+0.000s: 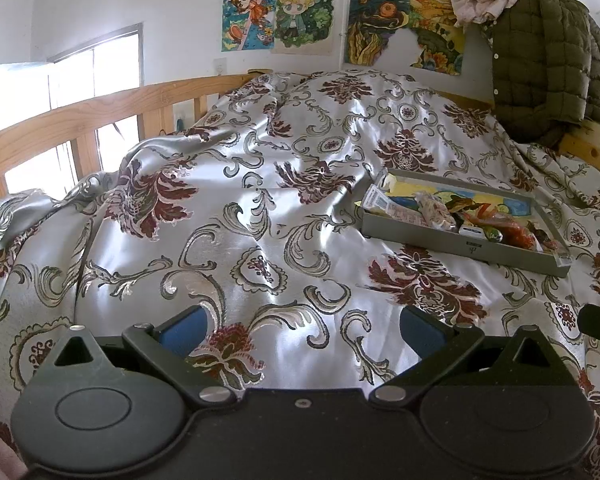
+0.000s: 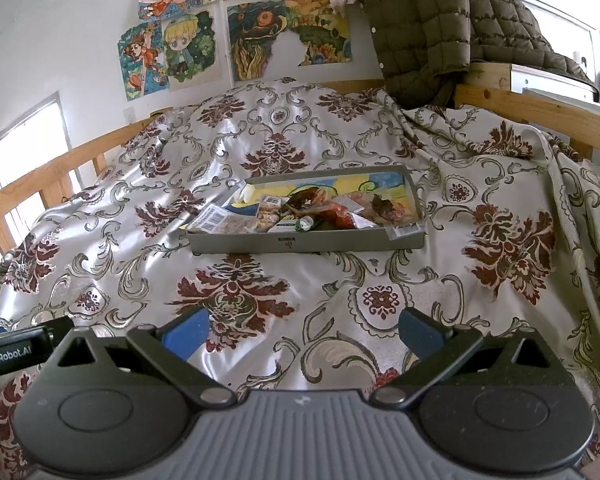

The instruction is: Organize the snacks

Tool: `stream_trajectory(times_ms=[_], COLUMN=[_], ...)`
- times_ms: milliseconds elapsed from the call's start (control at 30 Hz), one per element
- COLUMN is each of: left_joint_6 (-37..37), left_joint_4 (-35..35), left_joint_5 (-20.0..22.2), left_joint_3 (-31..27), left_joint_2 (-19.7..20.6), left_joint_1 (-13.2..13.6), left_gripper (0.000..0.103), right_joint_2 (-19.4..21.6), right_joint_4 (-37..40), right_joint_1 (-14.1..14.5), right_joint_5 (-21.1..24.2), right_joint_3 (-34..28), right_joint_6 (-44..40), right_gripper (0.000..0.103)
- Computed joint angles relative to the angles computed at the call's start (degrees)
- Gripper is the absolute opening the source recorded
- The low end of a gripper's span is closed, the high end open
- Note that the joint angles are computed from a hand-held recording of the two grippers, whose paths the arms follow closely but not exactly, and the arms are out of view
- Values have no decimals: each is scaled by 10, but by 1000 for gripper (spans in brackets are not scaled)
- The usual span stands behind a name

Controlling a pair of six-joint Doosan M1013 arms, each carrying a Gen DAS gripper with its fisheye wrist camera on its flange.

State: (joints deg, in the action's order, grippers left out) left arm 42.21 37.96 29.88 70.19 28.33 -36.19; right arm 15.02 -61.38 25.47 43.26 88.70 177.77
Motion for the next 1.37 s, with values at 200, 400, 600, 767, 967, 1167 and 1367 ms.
stream_trajectory(times_ms=[200,400,600,767,967,1167,1367], left_joint_6=[0,-1,0,2,3,-8,34], left_joint_4=[0,1,0,-2,-11,-13,-39], left_joint_5=[0,0,0,1,1,27,-1], left_joint_3=[0,0,1,-1,2,-7,3], left_joint_2=[0,0,0,0,-1,2,-3], left_joint_1=[0,0,0,0,3,-1,0], left_gripper=[102,102,102,102,102,102,102], right_joint_2=[0,0,0,0,0,0,0], right_joint_4=[1,2,2,2,3,4,6], right_joint_1=[0,0,0,0,0,0,1], right_joint_5=[1,1,1,1,2,2,1], right_joint_3=[-1,-1,-1,-1,-2,-2,3], right_joint_6=[-1,-2,-2,-3,-3,-5,-6], right_gripper=[103,103,103,103,103,103,103])
